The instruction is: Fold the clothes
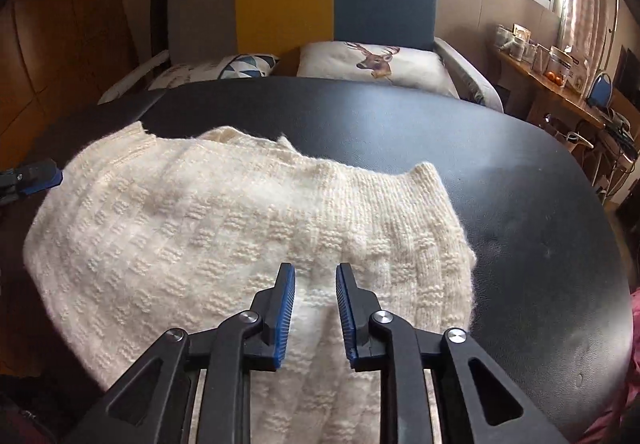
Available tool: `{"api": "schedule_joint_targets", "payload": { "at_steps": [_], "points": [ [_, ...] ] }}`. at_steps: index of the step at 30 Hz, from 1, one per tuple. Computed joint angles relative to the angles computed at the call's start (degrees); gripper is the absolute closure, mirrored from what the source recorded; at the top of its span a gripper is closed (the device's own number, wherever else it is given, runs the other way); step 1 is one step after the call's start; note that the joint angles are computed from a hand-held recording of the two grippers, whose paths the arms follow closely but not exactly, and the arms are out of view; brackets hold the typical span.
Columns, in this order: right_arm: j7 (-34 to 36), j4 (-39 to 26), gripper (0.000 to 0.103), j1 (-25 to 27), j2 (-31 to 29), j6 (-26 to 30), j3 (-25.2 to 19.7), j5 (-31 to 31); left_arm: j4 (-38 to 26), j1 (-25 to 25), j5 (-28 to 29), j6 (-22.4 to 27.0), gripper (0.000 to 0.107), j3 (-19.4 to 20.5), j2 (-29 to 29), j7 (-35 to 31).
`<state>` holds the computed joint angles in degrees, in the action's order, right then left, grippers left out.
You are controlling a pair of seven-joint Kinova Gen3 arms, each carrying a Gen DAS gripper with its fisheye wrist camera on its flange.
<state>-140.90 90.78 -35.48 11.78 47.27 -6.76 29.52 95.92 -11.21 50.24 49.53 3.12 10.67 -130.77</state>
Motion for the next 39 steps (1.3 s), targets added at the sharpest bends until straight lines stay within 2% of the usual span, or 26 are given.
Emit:
{"api": "schedule_joint_targets", "payload": {
  "at_steps": [2,4,8,11,15,19,20,23,25,28,29,31,34,35,36,37,39],
  "points": [
    [-0.30,-0.83,0.078,-0.64,0.58,0.27,-0.26,-0.02,-0.21,-4.15,-0.11,0.65,0.043,-0.73,-0.59,-2.67],
    [1.11,-2.56,0.078,-0.62,2.29,1.54,-0.67,-1.11,-2.69,-4.92,-2.65,3.14,0.043,-3.49,0.98,-1.62],
    [0.81,-3.22,0.077,-1.70,3.97,2.46,0.07,-2.18,-5.72,-7.44,-5.96,9.13,0.046,-2.99,5.07,0.06],
    [1.07,-1.18,0.076,-0.36,3.29,-0.89,0.39,-4.15,-6.67,-9.21,-6.69,12.88,0.101,-2.11,7.61,0.80],
    [0.09,2.63,0.075,1.02,1.79,-6.52,0.84,-5.65,-2.39,-11.27,-5.33,12.71,0.101,-2.60,5.54,0.27],
    [-0.55,2.28,0.075,0.21,2.01,-5.60,0.97,-4.53,-1.01,-13.28,-1.17,14.23,0.098,-2.65,5.10,-2.70],
    [-0.74,2.42,0.075,0.13,1.96,-5.78,0.98,-4.40,-1.34,-13.11,-0.74,13.75,0.090,-2.80,4.95,-2.64],
    [-1.72,3.94,0.075,0.18,1.28,-7.75,1.04,-3.82,-2.91,-10.70,-0.97,9.98,0.049,-3.94,4.85,-1.88],
    [-2.44,4.88,0.075,0.19,0.91,-8.99,1.10,-3.31,-5.96,-11.74,-0.90,11.36,0.044,-2.14,7.44,-0.80],
    [-2.94,5.62,0.075,0.15,0.69,-9.97,1.09,-2.57,-12.41,-12.93,-0.54,17.43,0.043,-0.48,13.18,1.41],
    [-3.02,5.95,0.075,0.13,0.58,-10.36,1.08,-2.26,-14.15,-14.24,-0.01,19.58,0.041,1.16,15.18,1.71],
    [-2.91,6.63,0.075,0.35,0.25,-11.20,0.93,-2.14,-15.57,-13.85,0.34,21.07,0.036,1.25,16.88,1.61],
    [-2.26,7.85,0.075,0.98,-0.29,-13.14,0.86,-2.62,-16.02,-14.03,0.29,20.94,0.037,2.46,17.73,1.86],
    [-1.49,8.42,0.075,0.54,-0.57,-14.21,1.84,-3.36,-16.25,-14.22,0.40,21.48,0.042,2.68,18.06,2.21],
    [-0.90,8.88,0.075,0.95,-0.79,-15.05,1.77,-3.91,-16.73,-14.24,0.21,22.33,0.071,2.77,18.59,3.12],
    [0.61,9.00,0.075,2.42,-0.95,-15.50,0.73,-5.21,-16.93,-14.19,-0.01,22.88,0.076,2.76,18.99,4.25],
    [5.27,7.43,0.075,7.60,-0.66,-14.05,-3.65,-9.41,-15.88,-14.26,0.30,22.07,0.079,2.73,18.46,4.94]
  ]
}}
